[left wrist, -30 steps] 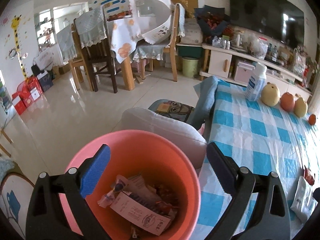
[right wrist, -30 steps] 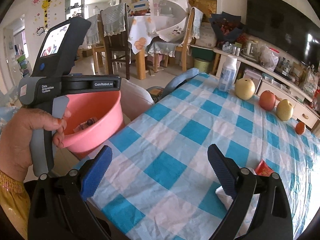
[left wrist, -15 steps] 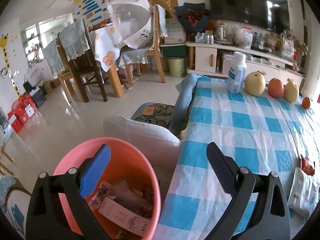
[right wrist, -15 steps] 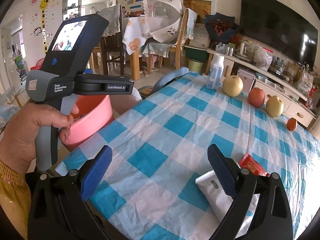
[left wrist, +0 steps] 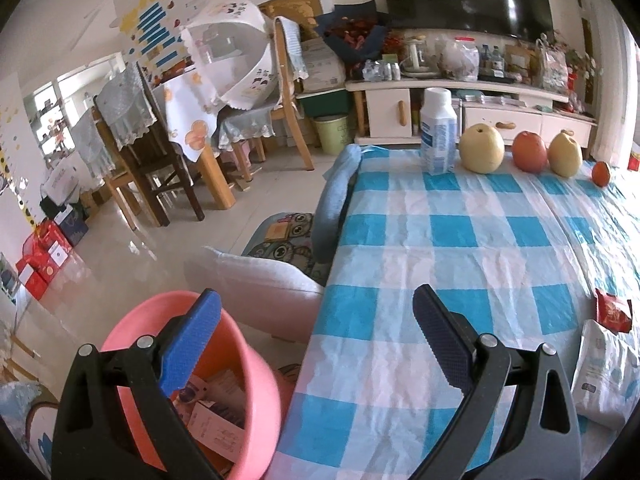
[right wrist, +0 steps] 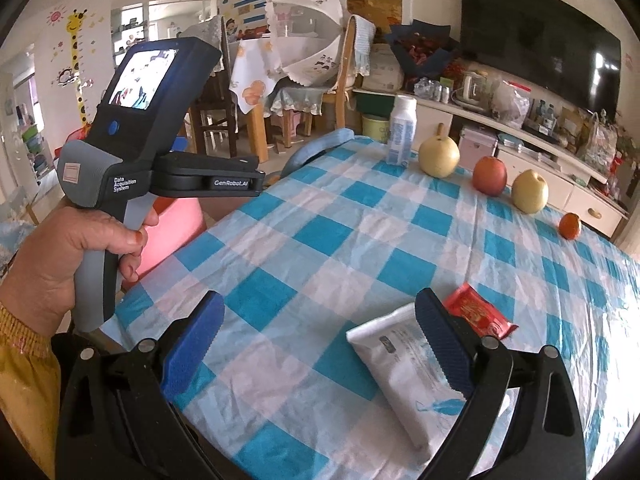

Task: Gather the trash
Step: 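Move both open tools back to the red packet and white wipes pack, then grasp the red snack packet with the left tool while the right tool grasps the white wipes pack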

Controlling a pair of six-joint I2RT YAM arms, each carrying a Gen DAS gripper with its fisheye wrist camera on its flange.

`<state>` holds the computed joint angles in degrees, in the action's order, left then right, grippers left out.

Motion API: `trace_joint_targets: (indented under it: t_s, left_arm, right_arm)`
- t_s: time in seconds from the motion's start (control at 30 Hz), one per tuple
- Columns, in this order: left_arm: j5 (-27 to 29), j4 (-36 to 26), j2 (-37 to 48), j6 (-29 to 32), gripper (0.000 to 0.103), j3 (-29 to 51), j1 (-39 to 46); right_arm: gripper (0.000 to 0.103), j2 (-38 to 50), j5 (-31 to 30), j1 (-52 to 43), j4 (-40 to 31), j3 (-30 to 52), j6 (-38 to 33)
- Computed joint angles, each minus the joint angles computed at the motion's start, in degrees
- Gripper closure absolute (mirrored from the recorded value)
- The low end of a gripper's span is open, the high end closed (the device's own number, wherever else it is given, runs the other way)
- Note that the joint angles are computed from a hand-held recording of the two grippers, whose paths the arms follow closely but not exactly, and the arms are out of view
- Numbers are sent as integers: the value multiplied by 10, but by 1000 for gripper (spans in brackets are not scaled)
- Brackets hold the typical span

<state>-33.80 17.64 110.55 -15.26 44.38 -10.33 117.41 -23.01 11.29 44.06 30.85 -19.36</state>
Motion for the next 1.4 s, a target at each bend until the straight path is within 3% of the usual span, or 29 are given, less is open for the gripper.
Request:
trace_joint_targets:
  t_s: [0.23, 0.57, 0.9, 1.4]
  left_arm:
    - [20, -7, 19, 6, 6, 26, -27]
    - [182, 18, 70, 47, 6, 84, -89]
    - [300, -79, 186, 27, 6, 248, -147]
    - [317, -223, 312, 25, 6, 439, -178]
  right_arm:
    - [8, 19, -42, -67, -24, 20, -20]
    - [8, 47, -109, -208, -153, 119, -51]
    - [8, 113, -130, -251, -346, 227, -155]
    - [8, 134, -168, -291, -463, 282, -225]
